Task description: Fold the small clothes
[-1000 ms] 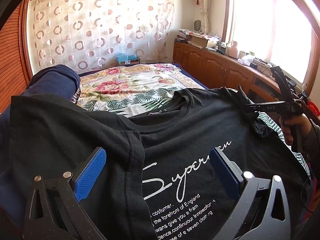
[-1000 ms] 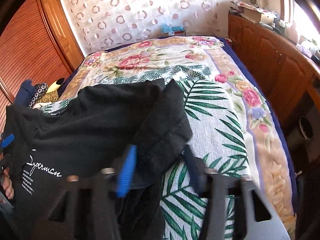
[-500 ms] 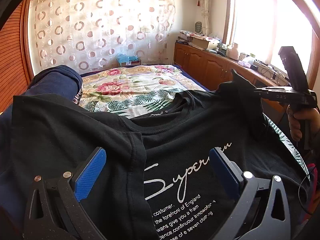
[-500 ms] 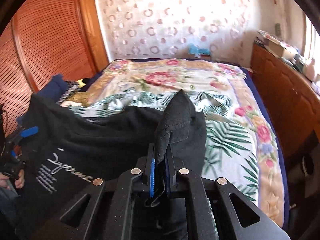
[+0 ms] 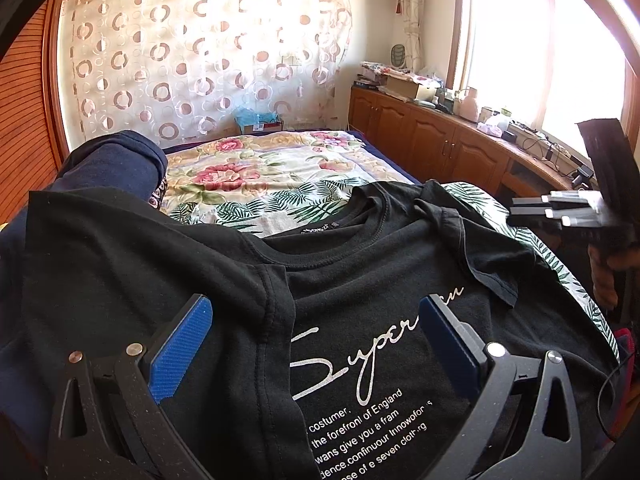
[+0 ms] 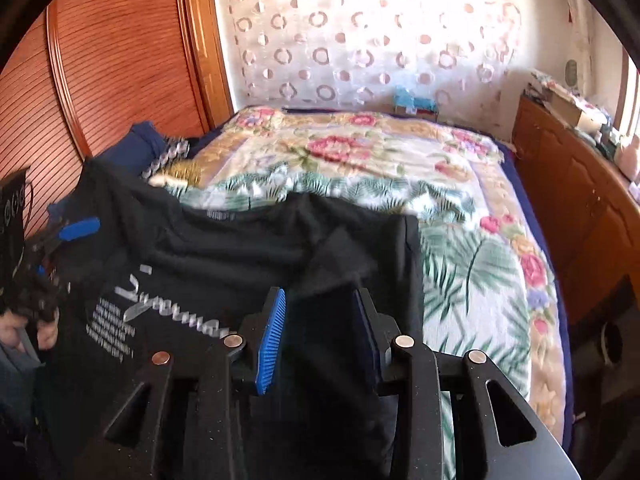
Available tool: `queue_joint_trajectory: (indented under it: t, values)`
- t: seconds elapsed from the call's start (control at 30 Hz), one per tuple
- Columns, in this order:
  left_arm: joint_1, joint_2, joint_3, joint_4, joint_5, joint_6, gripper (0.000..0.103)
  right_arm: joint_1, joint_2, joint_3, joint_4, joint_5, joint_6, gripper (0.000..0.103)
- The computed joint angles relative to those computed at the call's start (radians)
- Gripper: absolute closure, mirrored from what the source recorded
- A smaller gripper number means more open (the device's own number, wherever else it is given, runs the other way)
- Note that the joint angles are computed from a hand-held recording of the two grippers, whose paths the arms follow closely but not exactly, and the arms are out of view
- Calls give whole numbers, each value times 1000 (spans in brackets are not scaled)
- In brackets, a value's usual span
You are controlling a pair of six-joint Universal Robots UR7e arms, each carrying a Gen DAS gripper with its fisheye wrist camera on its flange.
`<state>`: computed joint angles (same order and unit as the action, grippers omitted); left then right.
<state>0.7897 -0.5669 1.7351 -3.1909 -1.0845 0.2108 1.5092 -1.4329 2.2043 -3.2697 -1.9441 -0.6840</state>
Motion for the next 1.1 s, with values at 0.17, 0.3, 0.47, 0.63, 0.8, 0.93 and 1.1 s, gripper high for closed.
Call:
queue_joint_trajectory:
  t: [0.17,0.3,0.47,0.63,0.8,0.93,1.1]
  values:
    - [-5,2,-4,-2,10,3,0,-9,10,32,39,5,8,67]
    - [-10,0,-8,-1,28,-8,0,-6,53,25,40,-9,0,67]
    - [-20,-16,7,-6,54,-12,0,2,90,20,18,-42,-41,69]
    - [-25,-31,27,-7,77,-16,0,2,77,16,45,-25,-53,97]
    - [-24,-42,33,-14,98,-24,0,0,21,43,105,43,-37,97]
    - [-22,-49,32,-17,116,-24,0,9,31,47,78,28,-46,87]
    - [-19,-58,35,-26,140,-14,0,-1,22,17,57,62,-25,61]
